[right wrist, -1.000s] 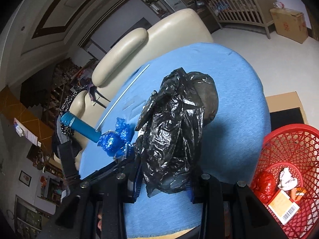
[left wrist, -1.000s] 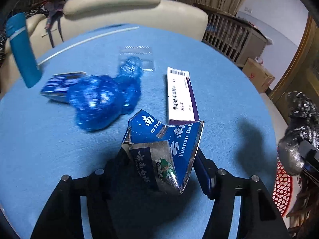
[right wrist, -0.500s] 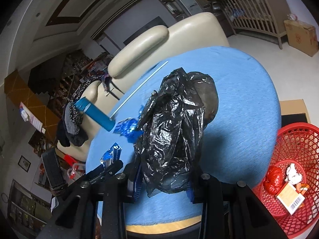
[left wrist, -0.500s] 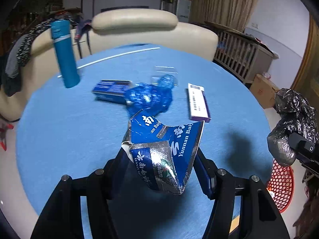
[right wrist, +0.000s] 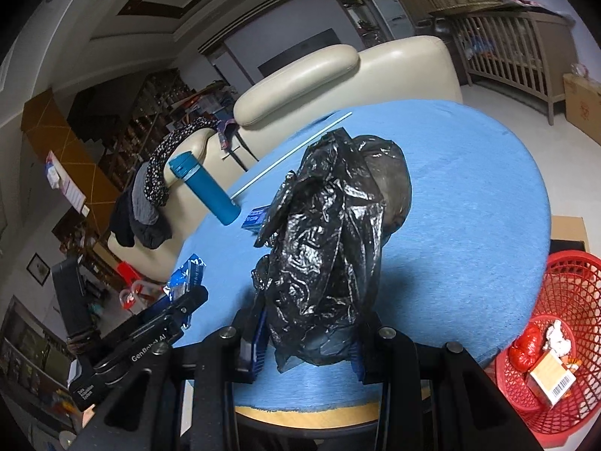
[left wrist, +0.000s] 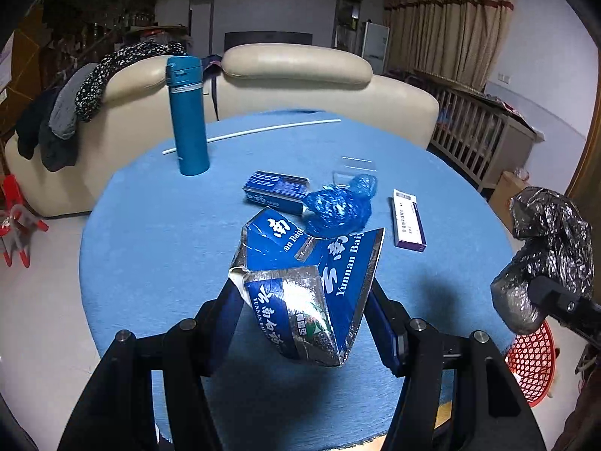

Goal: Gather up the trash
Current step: 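Lift and hold the black bag and blue packet above the table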

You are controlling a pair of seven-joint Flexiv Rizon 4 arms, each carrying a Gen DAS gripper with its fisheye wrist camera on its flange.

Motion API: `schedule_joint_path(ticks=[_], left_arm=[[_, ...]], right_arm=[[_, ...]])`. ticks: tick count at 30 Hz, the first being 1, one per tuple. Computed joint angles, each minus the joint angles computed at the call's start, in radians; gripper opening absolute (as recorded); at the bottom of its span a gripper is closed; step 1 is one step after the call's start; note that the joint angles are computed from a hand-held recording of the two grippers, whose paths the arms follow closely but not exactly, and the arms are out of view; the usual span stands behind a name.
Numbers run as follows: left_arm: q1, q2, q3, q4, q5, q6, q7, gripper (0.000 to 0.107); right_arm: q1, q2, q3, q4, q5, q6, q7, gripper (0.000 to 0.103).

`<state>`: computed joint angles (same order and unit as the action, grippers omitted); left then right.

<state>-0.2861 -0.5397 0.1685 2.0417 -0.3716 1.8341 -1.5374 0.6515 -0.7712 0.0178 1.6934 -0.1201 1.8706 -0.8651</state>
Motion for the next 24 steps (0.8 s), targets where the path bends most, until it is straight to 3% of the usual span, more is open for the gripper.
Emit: schedule_joint_path(ticks=[24], left_arm=[[-0.063, -0.012, 0.062, -0.008, -0.024, -0.011, 0.011, 0.065]], right_arm=[[0.054, -0.001, -0.046, 0.0, 0.041, -0.006, 0.017, 0.037]])
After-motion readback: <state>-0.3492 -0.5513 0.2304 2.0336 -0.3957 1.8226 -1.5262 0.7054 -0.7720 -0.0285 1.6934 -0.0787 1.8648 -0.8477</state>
